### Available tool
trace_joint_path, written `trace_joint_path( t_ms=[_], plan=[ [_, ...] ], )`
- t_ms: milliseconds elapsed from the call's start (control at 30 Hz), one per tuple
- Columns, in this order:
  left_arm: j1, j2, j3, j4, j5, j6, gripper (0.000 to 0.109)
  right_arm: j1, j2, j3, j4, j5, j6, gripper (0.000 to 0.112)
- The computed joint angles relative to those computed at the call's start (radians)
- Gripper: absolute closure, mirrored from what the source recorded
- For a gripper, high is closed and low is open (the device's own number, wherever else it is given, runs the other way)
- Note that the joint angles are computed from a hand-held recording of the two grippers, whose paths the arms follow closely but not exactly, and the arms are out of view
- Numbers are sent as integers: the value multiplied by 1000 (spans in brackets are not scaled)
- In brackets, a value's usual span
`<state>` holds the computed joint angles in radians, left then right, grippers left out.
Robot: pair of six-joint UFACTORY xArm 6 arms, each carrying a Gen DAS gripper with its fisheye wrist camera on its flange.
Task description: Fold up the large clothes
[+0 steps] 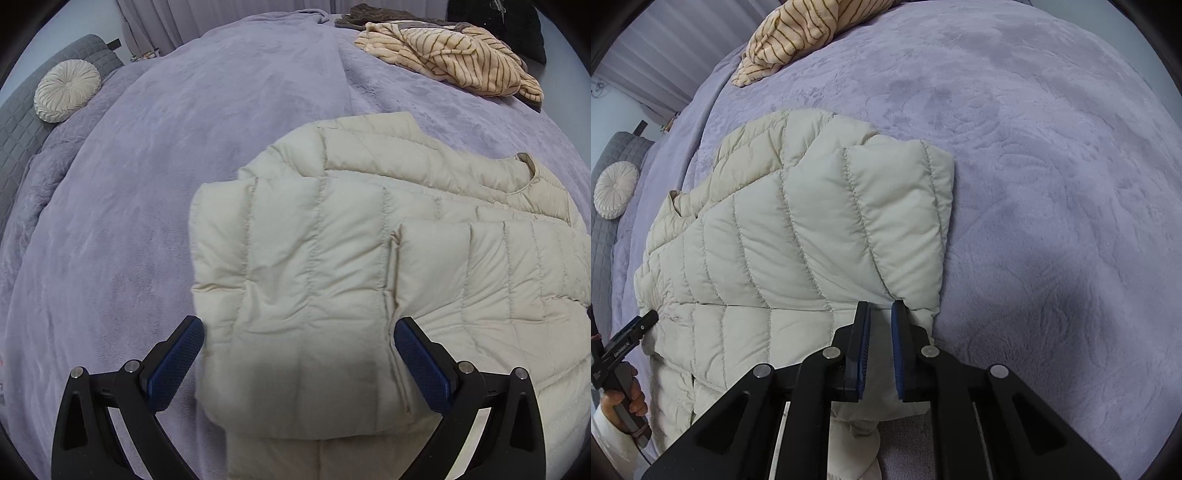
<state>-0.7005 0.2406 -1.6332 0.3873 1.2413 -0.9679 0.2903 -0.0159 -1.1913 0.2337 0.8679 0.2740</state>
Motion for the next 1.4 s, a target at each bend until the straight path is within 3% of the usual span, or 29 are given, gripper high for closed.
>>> trace_joint_path(
  t_ms=[233, 300, 367, 533, 800, 1100, 1267, 1400],
  plan=[
    [-8, -123, 92, -22, 37, -22, 6, 19, -96, 11, -52, 70, 83, 94],
    [-17, -142, 101, -44, 55, -15, 6, 29, -125, 21, -43, 91, 99, 84],
    [-33, -160, 108, -54, 79, -13, 6, 39, -157, 38, -33, 114, 120, 60],
    [-78, -189, 110, -81, 139, -2, 6, 73, -245, 95, -14, 167, 183, 58],
    [-125, -246, 126, -133, 184, -20, 6, 142, -365, 161, -9, 243, 279, 37],
    [-167, -307, 163, -134, 196, -35, 6, 203, -439, 178, -28, 283, 384, 32],
    [-165, -374, 236, -208, 178, -2, 6, 226, -478, 203, -4, 268, 391, 10],
    [-164, -445, 326, -268, 182, 37, 6, 218, -521, 242, 57, 284, 375, 10]
  ],
)
